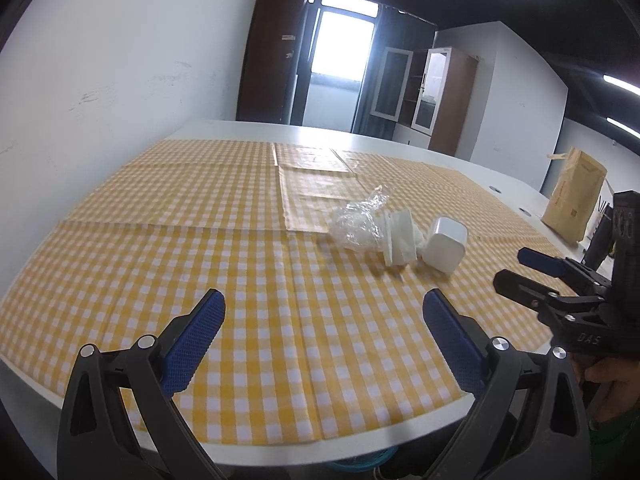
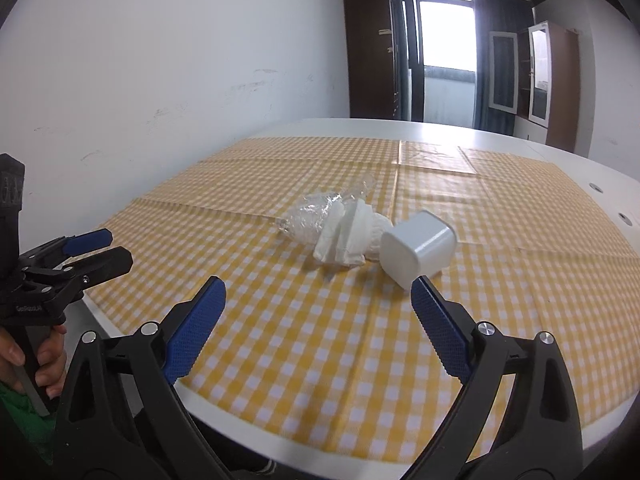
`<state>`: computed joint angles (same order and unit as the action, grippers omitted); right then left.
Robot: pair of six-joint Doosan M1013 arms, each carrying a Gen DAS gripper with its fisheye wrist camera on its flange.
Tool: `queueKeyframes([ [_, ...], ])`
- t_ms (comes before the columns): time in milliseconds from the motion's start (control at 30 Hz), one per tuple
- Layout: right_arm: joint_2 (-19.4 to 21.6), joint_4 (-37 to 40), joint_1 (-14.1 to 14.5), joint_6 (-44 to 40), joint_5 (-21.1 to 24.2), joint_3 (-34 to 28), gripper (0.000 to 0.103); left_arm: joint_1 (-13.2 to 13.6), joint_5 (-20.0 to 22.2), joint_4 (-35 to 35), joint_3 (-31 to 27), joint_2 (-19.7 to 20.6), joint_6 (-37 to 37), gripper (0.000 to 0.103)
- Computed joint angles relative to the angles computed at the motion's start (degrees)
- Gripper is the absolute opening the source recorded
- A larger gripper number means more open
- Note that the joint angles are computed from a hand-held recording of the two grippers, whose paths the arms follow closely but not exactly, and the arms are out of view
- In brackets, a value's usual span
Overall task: Collect trash
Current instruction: 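Grasp the clear plastic bag with the left gripper while the right grasps the white tissue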
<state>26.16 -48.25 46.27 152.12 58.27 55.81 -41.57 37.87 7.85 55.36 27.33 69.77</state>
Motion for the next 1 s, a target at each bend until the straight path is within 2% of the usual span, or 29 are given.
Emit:
queueKeyframes([
  [100, 1.92, 1.96, -1.07, -2.20, 0.95, -3.16, 0.085, 0.74, 0.66, -1.54, -1.28, 0.73, 0.65, 0.097],
  [233, 4.62, 6.32, -3.03, -5.95, 2.06, -7.70, 0.078, 1.52, 2.59, -2.37, -3.58, 2.21, 0.23, 0.097],
  [300, 5.72, 7.80, -3.73, -7.79, 3.05, -9.63, 0.071, 1.95, 3.12, -3.07, -4.35, 2.74, -0.37, 0.097],
  [500, 8.53, 12.66, -5.93, -12.26, 5.14, -14.31, 0.062, 3.04, 4.56, -6.80, -7.02, 4.83, 0.13, 0.096],
  [667, 10.64, 15.46, -7.31, -14.27, 7.04, -17.53, 0.054, 3.55, 7.51, -10.45, -11.87, 7.73, 2.30, 0.096],
  [833, 11.60, 17.03, -8.08, -15.73, 8.23, -18.98, 0.041, 3.39, 12.14, -11.27, -19.73, 12.18, 3.70, 0.096],
  [933, 11.61, 18.43, -8.53, -15.94, 8.06, -18.72, 0.025, 3.20, 16.52, -11.71, -26.56, 16.00, 4.52, 0.096],
  [1000, 11.40, 19.11, -8.70, -16.20, 7.75, -18.18, 0.017, 3.08, 20.41, -11.65, -33.21, 19.62, 4.63, 0.096],
])
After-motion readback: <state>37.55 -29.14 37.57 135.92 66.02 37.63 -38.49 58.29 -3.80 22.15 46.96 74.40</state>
